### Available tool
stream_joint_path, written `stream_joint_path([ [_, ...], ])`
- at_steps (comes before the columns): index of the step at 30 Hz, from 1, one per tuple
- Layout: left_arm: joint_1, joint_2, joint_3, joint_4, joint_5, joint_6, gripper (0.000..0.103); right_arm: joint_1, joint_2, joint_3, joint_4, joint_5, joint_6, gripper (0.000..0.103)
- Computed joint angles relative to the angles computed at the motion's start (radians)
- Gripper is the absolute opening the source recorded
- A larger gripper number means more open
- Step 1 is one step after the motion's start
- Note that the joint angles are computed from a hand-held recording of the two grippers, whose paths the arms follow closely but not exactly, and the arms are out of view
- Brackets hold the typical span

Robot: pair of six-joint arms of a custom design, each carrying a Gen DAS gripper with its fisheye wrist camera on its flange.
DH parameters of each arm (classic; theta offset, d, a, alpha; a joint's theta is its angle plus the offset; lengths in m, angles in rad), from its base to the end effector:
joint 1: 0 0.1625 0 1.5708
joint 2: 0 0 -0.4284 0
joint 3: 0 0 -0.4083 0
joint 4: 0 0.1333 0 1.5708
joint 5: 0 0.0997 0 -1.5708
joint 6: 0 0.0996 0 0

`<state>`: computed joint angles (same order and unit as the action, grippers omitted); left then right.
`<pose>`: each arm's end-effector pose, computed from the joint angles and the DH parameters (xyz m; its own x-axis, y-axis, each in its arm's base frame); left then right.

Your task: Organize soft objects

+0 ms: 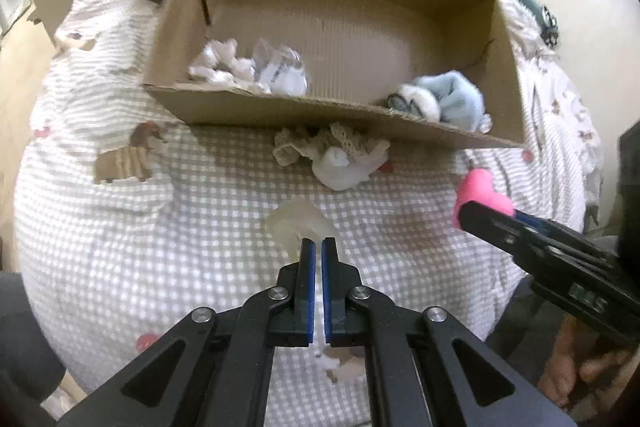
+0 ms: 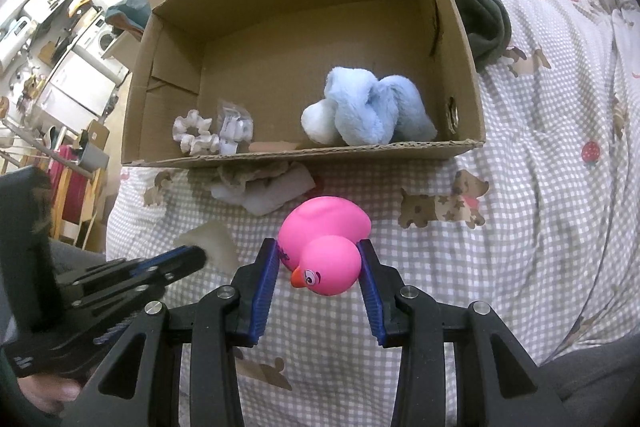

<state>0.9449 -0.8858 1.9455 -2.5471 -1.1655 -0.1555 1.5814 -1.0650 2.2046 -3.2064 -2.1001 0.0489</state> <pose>-0.1897 -0.5569 0.0386 -0.8072 0.4331 -0.4011 0.4644 0.8854 0.0214 0.0884 -0.5059 0.1382 -0.8651 0.2739 0.4203 0.0330 0.8671 -0.4971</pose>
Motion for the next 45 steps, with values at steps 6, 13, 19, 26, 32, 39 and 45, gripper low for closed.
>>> stream_joint_path([
  [6, -0.043, -0.063, 0.076, -0.08, 0.063, 0.045, 0.003, 0.008, -0.004, 0.008, -0.016, 0.0, -0.006, 0.042],
  [13, -0.046, -0.045, 0.073, -0.085, 0.123, 0.026, 0.003, 0.022, 0.004, 0.005, -0.021, -0.009, -0.028, 0.042],
  [19, -0.038, -0.036, 0.064, -0.061, 0.144, -0.008, 0.003, 0.025, 0.019, -0.007, -0.01, -0.033, -0.028, 0.042],
  [26, -0.038, -0.036, 0.068, -0.078, 0.141, -0.005, 0.003, 0.024, 0.028, -0.015, -0.012, -0.027, -0.035, 0.042],
  [32, -0.046, -0.034, 0.073, -0.095, 0.155, 0.001, 0.003, 0.025, 0.035, -0.021, -0.001, -0.025, -0.042, 0.042],
  [39, -0.066, -0.069, 0.099, -0.187, 0.173, 0.006, 0.003, 0.022, 0.014, 0.007, -0.098, 0.064, -0.081, 0.042],
  [45, -0.111, -0.108, 0.111, -0.303, 0.179, 0.091, 0.003, 0.038, -0.014, 0.041, -0.237, 0.15, -0.148, 0.042],
])
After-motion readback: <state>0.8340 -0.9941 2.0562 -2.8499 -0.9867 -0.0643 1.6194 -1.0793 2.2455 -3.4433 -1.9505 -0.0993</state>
